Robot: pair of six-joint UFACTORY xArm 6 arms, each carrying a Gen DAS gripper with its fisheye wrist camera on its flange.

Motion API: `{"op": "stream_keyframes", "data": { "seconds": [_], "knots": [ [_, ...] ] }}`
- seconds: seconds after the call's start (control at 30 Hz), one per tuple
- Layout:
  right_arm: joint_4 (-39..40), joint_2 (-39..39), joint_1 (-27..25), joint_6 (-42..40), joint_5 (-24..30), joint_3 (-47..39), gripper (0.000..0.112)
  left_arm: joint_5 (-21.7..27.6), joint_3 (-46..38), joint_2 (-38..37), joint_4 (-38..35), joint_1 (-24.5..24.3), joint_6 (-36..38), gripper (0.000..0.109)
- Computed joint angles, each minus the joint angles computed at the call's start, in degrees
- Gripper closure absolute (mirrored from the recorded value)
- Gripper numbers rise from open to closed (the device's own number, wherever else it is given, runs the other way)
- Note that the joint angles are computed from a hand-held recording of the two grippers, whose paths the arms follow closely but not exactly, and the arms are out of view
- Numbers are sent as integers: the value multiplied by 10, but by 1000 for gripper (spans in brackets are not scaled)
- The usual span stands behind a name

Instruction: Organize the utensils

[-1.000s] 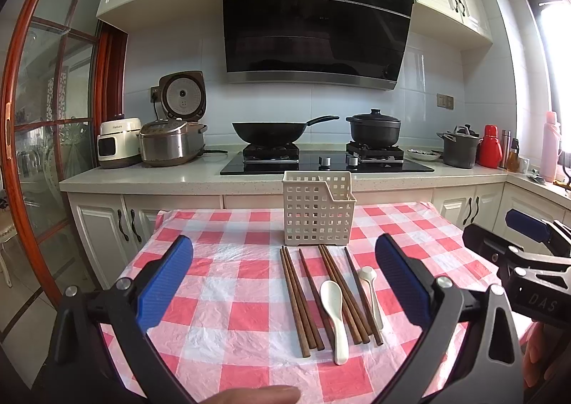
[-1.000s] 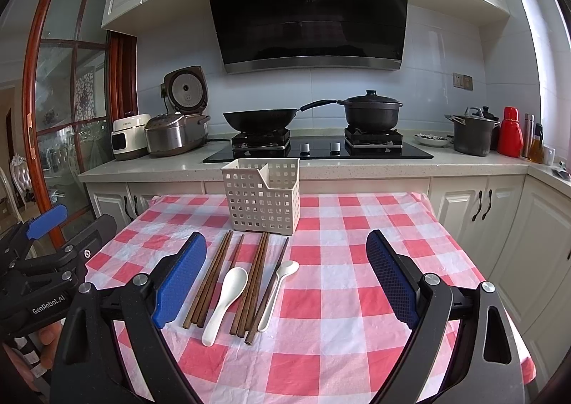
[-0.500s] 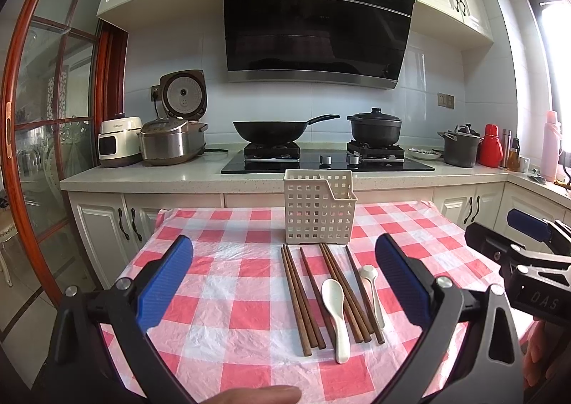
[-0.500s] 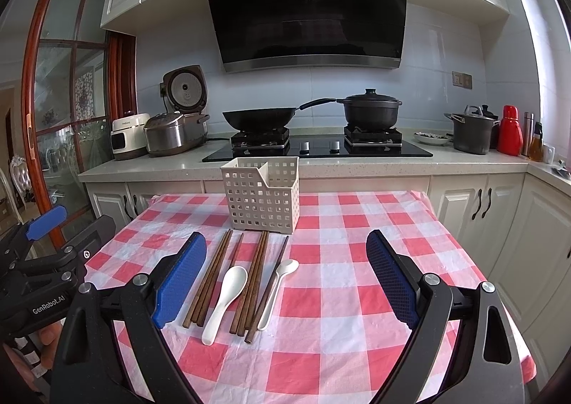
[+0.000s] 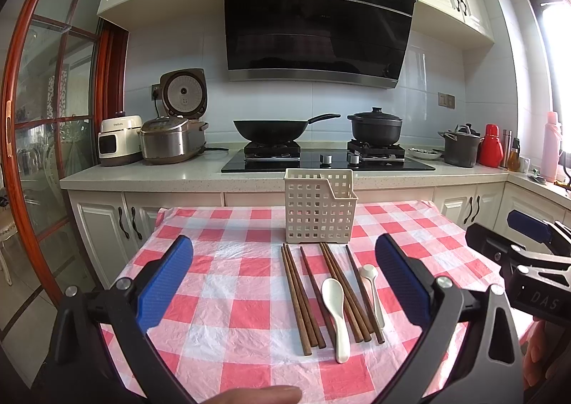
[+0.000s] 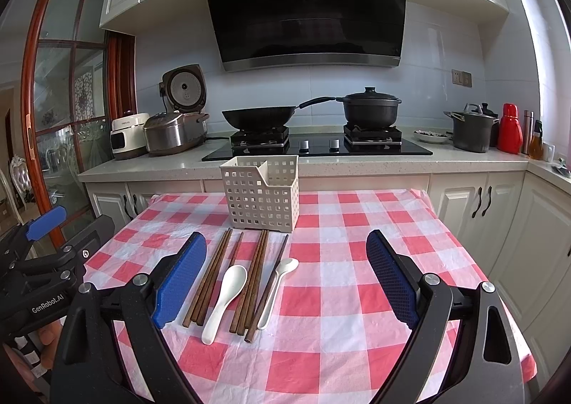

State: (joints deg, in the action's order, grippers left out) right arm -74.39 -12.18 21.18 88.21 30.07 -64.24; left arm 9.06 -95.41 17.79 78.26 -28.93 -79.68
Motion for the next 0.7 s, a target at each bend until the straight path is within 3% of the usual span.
{"op": "stream_keyframes", "data": {
  "seconds": [0.7],
  "knots": [
    [1,0,-2,1,-4,4,27,1,8,-5,11,-1,-11,10]
  ]
}}
